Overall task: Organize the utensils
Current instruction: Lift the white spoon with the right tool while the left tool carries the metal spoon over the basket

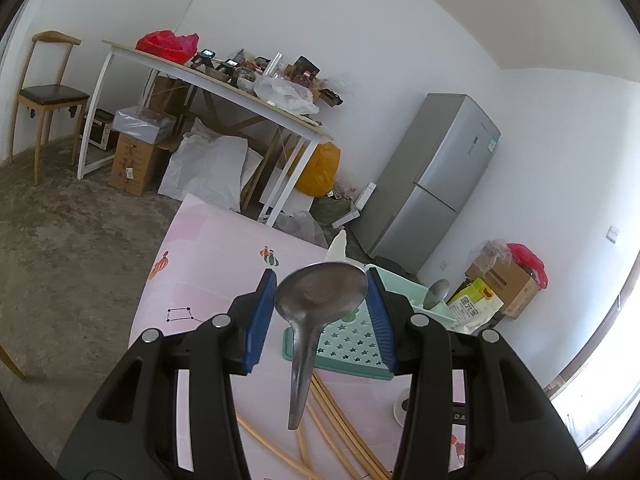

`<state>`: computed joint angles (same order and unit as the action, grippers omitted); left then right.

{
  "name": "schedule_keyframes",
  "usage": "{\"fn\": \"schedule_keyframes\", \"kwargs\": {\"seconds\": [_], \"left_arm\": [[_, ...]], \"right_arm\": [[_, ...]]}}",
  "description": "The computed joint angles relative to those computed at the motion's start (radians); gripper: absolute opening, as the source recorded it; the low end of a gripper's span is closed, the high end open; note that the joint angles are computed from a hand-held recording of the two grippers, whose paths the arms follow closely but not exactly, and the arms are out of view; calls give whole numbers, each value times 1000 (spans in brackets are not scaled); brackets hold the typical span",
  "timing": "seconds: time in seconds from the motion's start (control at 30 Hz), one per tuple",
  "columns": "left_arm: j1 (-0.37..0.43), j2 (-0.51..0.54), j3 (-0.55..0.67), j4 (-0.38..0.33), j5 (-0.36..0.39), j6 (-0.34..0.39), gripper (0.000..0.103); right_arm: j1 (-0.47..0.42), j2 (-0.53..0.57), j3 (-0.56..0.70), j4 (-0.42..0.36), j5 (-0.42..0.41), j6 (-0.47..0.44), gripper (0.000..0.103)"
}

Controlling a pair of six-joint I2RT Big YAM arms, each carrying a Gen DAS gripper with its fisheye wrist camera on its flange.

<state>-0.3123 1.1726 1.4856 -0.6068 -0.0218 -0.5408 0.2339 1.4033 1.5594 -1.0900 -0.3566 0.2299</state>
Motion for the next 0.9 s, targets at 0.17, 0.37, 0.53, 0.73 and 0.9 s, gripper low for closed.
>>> {"fn": "schedule_keyframes", "kwargs": {"seconds": [0.17, 0.37, 0.53, 0.73, 0.9], "left_arm": [[-2, 6, 8, 16, 3, -1, 43], [-11, 57, 86, 19, 12, 24, 43], [-30, 130, 202, 48, 2, 60, 43], [-50, 250, 375, 76, -21, 57, 43], [-61, 364, 504, 36, -79, 54, 43]], "right_arm": [[0, -8, -10, 33, 27, 4, 5], [21, -73, -19, 95, 137, -47, 5], [15, -135, -23, 145, 190, -75, 5], [-33, -173, -19, 191, 148, -68, 5], [-66, -196, -34, 227, 103, -48, 5]]}}
